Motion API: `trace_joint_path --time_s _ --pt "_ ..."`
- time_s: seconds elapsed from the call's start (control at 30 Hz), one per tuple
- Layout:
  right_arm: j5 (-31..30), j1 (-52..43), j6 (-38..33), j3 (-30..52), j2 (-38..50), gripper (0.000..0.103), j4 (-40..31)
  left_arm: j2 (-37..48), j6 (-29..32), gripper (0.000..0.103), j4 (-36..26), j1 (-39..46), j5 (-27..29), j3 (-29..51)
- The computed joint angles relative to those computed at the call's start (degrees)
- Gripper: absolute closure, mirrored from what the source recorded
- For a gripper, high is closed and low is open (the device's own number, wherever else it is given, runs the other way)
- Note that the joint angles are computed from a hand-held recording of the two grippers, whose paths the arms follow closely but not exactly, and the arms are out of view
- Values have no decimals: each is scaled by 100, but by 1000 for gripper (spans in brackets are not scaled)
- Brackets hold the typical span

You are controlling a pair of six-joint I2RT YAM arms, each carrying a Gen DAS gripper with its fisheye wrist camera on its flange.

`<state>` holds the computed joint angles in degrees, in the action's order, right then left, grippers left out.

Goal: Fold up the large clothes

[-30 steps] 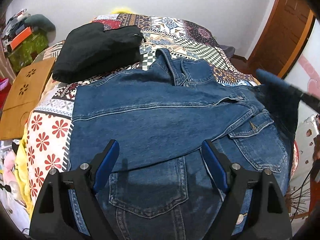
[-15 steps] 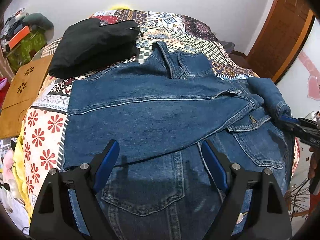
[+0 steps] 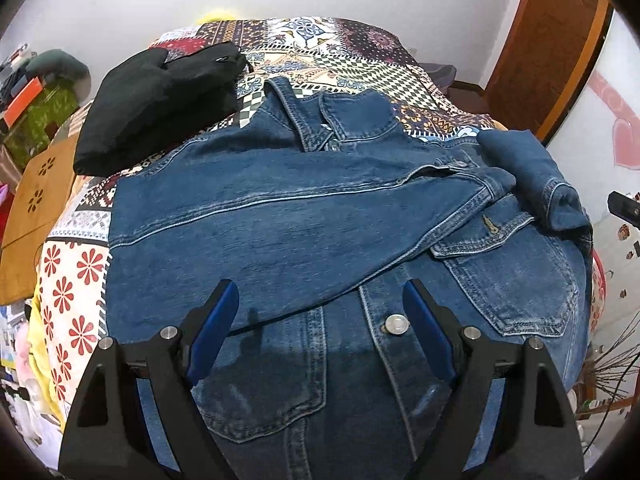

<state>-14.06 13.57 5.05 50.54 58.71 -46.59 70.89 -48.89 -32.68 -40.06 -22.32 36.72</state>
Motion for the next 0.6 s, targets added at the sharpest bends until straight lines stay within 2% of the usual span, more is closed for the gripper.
trace_joint_path --time_s 0.17,0.27,0.4,0.6 --pt "-841 -1173 6 -136 496 52 67 279 30 19 -23 -75 -112 213" --pt "-1215 -1638 257 -322 863 52 358 402 48 19 -24 -87 -124 313" --pt "-1652 -1854 610 -428 1326 52 719 516 66 19 -58 -110 -152 430" --pt "-1864 -1949 1199 -461 1787 52 1396 626 59 19 -107 -144 -252 582"
